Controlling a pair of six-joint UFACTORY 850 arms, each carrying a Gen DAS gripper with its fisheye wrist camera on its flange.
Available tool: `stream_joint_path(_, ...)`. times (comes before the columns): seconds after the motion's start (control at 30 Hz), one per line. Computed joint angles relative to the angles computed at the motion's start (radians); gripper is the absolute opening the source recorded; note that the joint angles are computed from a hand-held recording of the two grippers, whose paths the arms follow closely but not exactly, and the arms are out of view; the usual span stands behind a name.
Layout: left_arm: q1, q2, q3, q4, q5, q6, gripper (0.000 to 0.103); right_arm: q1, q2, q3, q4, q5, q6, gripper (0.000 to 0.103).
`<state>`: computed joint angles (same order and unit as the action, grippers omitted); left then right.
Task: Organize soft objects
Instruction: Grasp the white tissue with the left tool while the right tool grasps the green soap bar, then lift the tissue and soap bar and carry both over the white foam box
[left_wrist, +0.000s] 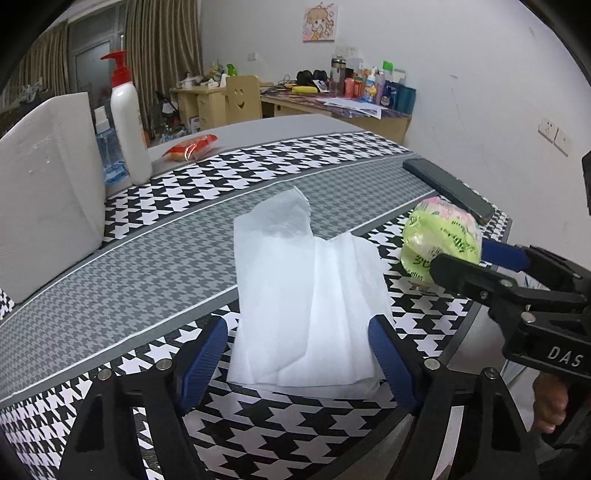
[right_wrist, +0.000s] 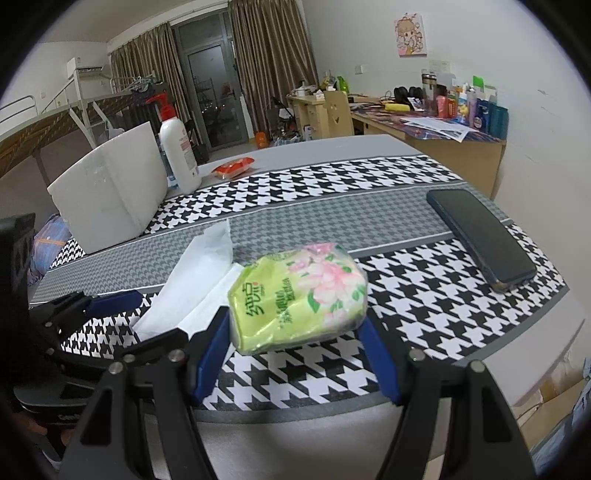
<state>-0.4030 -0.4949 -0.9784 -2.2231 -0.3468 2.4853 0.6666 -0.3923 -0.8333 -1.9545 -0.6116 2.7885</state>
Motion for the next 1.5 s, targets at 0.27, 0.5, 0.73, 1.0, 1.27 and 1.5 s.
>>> stream_joint_path(0.27, -0.020, -0.008, -0.005, -0.045, 0.044, 0.057, 0.063, 0.005, 0.011, 0.014, -0.012, -0.010, 0.022, 0.073)
stream_joint_path(0.5, -0.023, -0.006, -0.004, -0.132, 0.059, 0.148, 0.040, 0.008, 0.018, 0.026, -0.026, -0.015, 0.044, 0.073)
stream_joint_path(0.73, -0.016, -0.007, -0.011, -0.009, 0.049, 0.038, 0.006, 0.012, 0.015, 0.022, -0.032, -0.019, 0.046, 0.073)
stream_joint_path(1.0, 0.015, 0.030, 0.021, 0.014, -0.032, 0.025, 0.005, 0.019, 0.011, 0.009, -0.028, -0.022, 0.029, 0.073)
stream_joint_path(1.27, 0.045, 0.069, 0.051, -0.047, -0.071, 0.077, 0.005, 0.030, 0.012, -0.007, -0.034, -0.036, 0.011, 0.073)
stream_joint_path(1.5, 0.067, 0.088, 0.064, -0.066, -0.093, 0.087, 0.005, 0.039, 0.006, -0.028, -0.040, -0.041, -0.012, 0.073)
